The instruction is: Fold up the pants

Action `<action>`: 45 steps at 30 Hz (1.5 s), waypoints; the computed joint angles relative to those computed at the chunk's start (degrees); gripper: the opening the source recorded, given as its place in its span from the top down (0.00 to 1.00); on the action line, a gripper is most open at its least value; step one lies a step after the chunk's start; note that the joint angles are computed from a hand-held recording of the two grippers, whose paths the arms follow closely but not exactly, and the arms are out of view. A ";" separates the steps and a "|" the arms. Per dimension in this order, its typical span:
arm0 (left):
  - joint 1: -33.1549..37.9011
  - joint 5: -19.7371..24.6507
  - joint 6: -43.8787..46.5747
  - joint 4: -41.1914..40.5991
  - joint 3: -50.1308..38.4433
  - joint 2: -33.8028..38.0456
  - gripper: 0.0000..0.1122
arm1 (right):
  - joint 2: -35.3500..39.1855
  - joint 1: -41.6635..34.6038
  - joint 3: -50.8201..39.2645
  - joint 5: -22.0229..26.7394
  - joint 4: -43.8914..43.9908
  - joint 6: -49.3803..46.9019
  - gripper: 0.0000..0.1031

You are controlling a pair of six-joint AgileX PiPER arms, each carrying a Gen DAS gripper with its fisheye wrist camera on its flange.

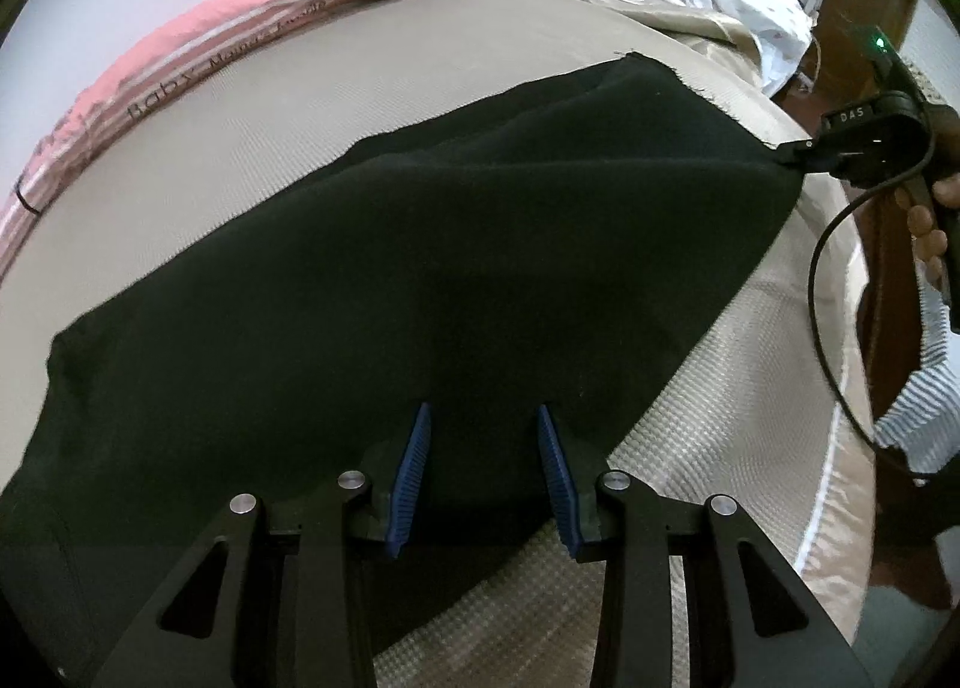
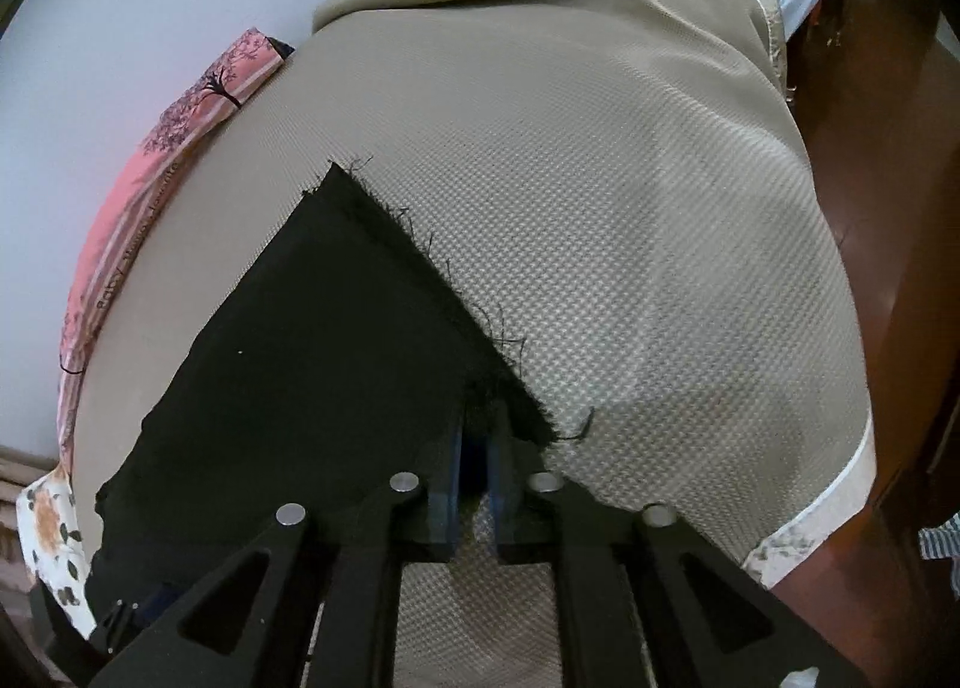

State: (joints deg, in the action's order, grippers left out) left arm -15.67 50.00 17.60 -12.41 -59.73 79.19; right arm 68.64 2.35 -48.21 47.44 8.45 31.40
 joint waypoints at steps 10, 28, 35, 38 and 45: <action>14.78 13.18 11.99 -14.88 -6.73 2.02 0.61 | 11.74 -4.38 -18.07 3.61 14.17 -26.87 0.87; 20.39 6.10 1.25 -5.40 -8.71 7.03 0.56 | 40.41 -3.04 -43.09 12.87 16.46 -41.54 0.87; 18.47 5.18 -1.38 -3.00 -9.05 8.26 0.56 | 38.94 -5.87 -38.15 10.28 20.38 -49.53 0.86; 18.40 5.12 -1.36 -2.67 -9.03 8.35 0.56 | 39.15 -6.01 -38.17 11.28 22.62 -54.23 0.85; 16.63 4.07 -3.80 0.44 -8.63 8.34 0.54 | 37.35 -5.11 -37.51 9.46 21.96 -57.48 0.94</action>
